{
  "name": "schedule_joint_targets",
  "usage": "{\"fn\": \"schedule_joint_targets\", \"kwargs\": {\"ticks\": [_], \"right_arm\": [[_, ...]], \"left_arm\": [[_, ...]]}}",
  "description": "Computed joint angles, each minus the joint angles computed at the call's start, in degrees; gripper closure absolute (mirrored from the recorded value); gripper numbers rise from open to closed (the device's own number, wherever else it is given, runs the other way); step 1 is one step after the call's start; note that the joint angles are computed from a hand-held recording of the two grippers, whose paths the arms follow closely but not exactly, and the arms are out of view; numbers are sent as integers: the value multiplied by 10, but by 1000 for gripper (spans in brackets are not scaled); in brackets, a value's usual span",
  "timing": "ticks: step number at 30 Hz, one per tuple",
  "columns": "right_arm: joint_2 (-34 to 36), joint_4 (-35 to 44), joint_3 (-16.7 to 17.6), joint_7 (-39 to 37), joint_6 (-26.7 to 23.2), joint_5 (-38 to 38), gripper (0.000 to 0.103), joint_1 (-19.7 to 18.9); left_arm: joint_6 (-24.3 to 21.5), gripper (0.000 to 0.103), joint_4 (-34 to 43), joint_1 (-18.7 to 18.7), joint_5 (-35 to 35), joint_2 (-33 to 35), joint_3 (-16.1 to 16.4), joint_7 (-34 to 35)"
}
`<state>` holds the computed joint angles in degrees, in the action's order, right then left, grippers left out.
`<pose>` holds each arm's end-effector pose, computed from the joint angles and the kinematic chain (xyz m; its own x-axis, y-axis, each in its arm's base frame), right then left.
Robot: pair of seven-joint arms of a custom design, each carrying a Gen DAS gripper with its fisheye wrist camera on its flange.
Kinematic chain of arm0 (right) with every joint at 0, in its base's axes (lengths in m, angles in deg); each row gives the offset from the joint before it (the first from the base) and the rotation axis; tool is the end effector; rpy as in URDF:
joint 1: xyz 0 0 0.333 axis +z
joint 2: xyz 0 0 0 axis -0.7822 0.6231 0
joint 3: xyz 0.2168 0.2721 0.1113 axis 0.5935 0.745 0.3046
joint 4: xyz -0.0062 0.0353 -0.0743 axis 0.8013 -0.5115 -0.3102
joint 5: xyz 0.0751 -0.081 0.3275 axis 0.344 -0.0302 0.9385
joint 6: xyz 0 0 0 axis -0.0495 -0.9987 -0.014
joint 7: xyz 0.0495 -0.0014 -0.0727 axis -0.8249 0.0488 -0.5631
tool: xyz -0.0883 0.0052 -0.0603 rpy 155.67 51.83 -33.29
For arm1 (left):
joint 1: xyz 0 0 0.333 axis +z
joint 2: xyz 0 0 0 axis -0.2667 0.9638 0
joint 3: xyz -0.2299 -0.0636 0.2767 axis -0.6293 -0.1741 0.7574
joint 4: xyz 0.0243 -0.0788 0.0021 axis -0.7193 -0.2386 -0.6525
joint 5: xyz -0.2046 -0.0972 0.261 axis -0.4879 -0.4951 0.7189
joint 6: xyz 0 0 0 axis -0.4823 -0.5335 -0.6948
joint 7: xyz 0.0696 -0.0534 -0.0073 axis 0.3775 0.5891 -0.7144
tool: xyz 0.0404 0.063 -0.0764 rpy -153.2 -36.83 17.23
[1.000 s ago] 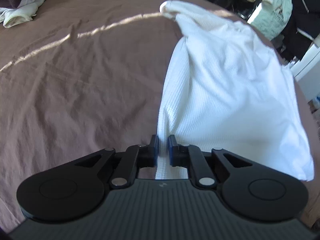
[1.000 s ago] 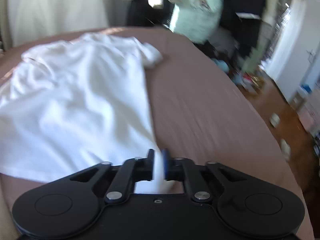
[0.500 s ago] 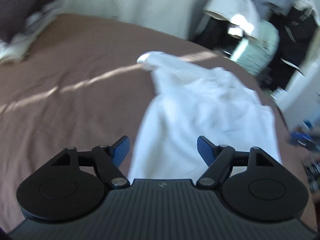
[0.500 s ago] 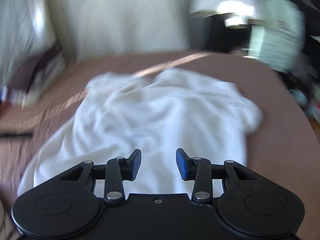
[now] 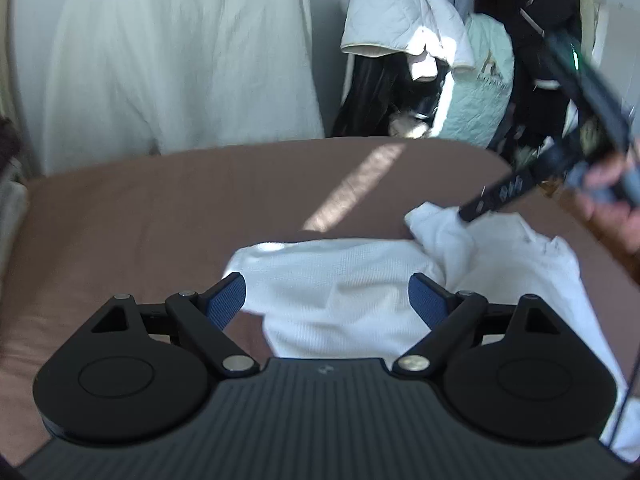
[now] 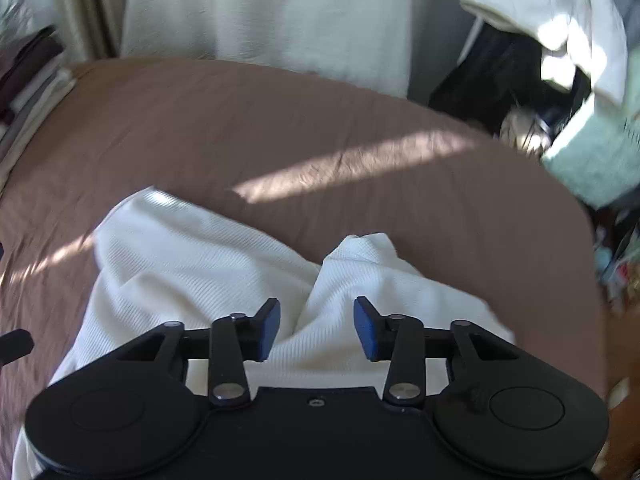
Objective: Fold clothes
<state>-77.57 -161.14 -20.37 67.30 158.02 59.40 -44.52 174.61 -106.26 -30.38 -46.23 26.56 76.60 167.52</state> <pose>0.5150 0.0478 0.7134 0.1569 -0.9853 0.0678 -0.8620 -0.1702 -0.4775 0.4270 -0.1961 0.6578 -0.3912 -0.9032 0.1767 -0.5951 0.1018 -0.7972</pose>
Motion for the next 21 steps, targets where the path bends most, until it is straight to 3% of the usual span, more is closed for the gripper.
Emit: {"fn": "schedule_joint_targets", "kwargs": {"ticks": [2, 5, 7, 9, 10, 11, 12, 14, 15, 17, 19, 21], "right_arm": [[2, -37, -7, -2, 39, 15, 35, -5], [8, -91, -9, 9, 103, -5, 35, -14], [25, -93, -10, 22, 113, -22, 35, -19], [36, -98, -13, 29, 132, -23, 32, -26], [37, -109, -14, 36, 150, -27, 24, -29], [39, -119, -15, 44, 169, -31, 23, -32], [37, -133, -17, 36, 184, -22, 25, -35], [24, -166, -21, -17, 201, 17, 88, -37], [9, -187, -19, -8, 218, -1, 90, -39], [-31, -231, -8, 90, 271, -94, 93, -54], [-85, -280, 20, 222, 339, -246, 93, -97], [-148, -328, 26, 307, 398, -307, 93, -128]], "left_arm": [[14, 14, 10, -42, -89, 29, 42, 59], [1, 14, 44, -31, -144, 80, 46, 83], [8, 14, 67, -19, -160, 115, 39, 109], [17, 14, 84, 0, -111, 146, 26, 89], [19, 14, 91, 8, -53, 161, 24, 46], [24, 14, 94, 13, 0, 173, 25, -4], [30, 14, 94, 16, 25, 182, 24, -38], [24, 11, 95, 28, 14, 196, 14, -68], [9, 8, 99, 34, 5, 202, 10, -80], [-26, 8, 109, 53, -55, 211, -9, -61], [-32, 8, 107, 73, -152, 209, -31, 0], [-36, 8, 105, 86, -259, 204, -44, 71]]}}
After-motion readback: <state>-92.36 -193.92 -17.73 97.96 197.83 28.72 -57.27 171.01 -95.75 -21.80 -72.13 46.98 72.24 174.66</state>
